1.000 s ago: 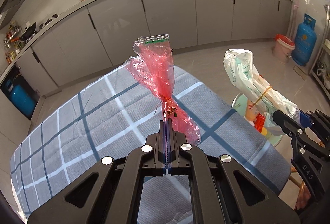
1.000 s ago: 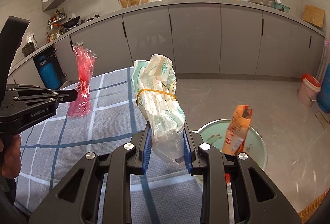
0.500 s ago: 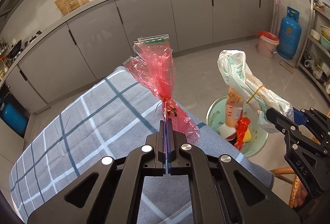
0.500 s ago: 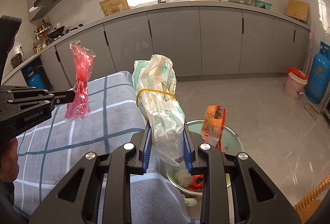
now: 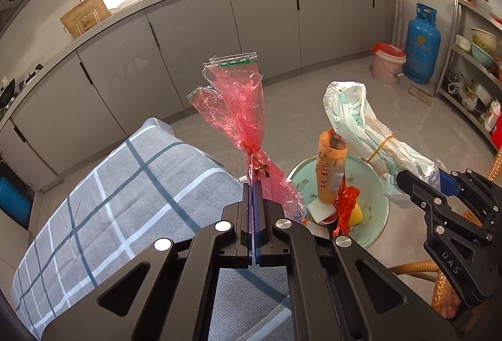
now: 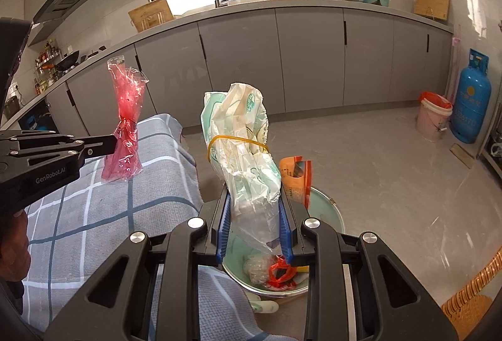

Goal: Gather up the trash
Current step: 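Lift the pink bag and white wrapped item and carry them over the green bin, then open both tools over the green bin to drop the pink bag and white item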

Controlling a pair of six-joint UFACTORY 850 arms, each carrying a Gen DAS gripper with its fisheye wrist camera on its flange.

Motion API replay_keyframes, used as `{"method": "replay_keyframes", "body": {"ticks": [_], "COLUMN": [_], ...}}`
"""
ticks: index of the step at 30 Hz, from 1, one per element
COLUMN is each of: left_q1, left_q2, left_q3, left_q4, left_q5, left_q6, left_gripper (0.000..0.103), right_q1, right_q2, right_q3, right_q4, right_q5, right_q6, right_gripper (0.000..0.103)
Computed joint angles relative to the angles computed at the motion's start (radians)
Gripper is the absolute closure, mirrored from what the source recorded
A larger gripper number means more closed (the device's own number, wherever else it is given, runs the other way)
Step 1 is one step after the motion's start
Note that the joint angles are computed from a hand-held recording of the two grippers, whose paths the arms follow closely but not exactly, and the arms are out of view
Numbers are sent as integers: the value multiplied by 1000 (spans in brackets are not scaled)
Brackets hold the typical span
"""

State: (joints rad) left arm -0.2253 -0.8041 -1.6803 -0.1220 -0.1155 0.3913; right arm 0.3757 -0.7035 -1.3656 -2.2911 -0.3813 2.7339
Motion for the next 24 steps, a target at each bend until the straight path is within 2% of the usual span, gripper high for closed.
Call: {"method": "replay_keyframes", "body": {"ticks": [6, 13, 19, 22, 24], "left_q1": [-18, -31, -43, -45, -47], "left_q2": [-30, -61, -93, -103, -110], "left_q3": [-39, -76, -115, -129, -136], "left_q4": [-39, -187, -189, -280, -275], "left_q5": [-21, -23, -39, -39, -35], "left_q6": [41, 193, 197, 290, 288], "left_gripper": [101, 101, 101, 101, 101], "right_q1": [-17, -32, -44, -47, -49], "right_q2": [5, 4, -12, -15, -18], "right_q3": [17, 23, 8, 4, 0], "right_q4": [5, 7, 15, 12, 9], "right_q5": [-9, -18, -15, -19, -21], "right_q6": [15, 22, 27, 34, 38], "right_gripper": [76, 76, 76, 76, 76]}}
